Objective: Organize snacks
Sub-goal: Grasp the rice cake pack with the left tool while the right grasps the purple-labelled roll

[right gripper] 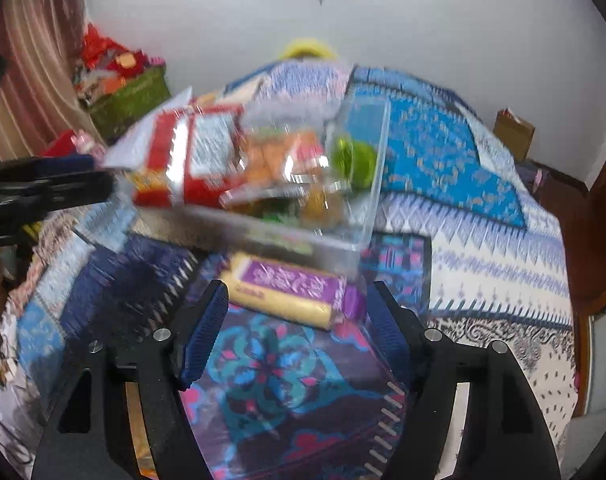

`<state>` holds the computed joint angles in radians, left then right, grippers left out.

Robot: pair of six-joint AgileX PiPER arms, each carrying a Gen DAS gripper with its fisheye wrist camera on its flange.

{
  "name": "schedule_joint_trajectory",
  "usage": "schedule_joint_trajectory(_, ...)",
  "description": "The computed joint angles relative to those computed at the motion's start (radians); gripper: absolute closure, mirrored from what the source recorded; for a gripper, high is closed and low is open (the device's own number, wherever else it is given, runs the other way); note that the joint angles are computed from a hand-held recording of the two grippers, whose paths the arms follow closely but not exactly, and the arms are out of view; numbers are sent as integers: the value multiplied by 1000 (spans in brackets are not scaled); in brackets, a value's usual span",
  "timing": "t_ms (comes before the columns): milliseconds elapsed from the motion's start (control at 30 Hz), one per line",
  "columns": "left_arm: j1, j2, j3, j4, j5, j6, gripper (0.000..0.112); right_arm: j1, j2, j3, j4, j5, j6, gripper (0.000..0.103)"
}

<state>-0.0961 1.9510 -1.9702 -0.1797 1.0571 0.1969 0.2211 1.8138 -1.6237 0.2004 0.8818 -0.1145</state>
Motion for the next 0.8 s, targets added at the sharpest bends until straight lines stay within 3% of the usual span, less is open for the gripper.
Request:
schedule_joint_trajectory(300,36,-25,138,-40,-65,33,40,-56,126,-83,131,42,-80,35)
schedule_joint_trajectory(567,62,-39,192,-86,-82,65,40,-13,8,90,283,80,-244,33)
schedule_joint_trajectory(700,85,-50,220,-102,-83,71,40,51,-48,120,188,47,-212,33)
schedule_joint_trajectory(800,101,-48,236,-103,-78,64,40,89,-5,43,117,51,-175,33)
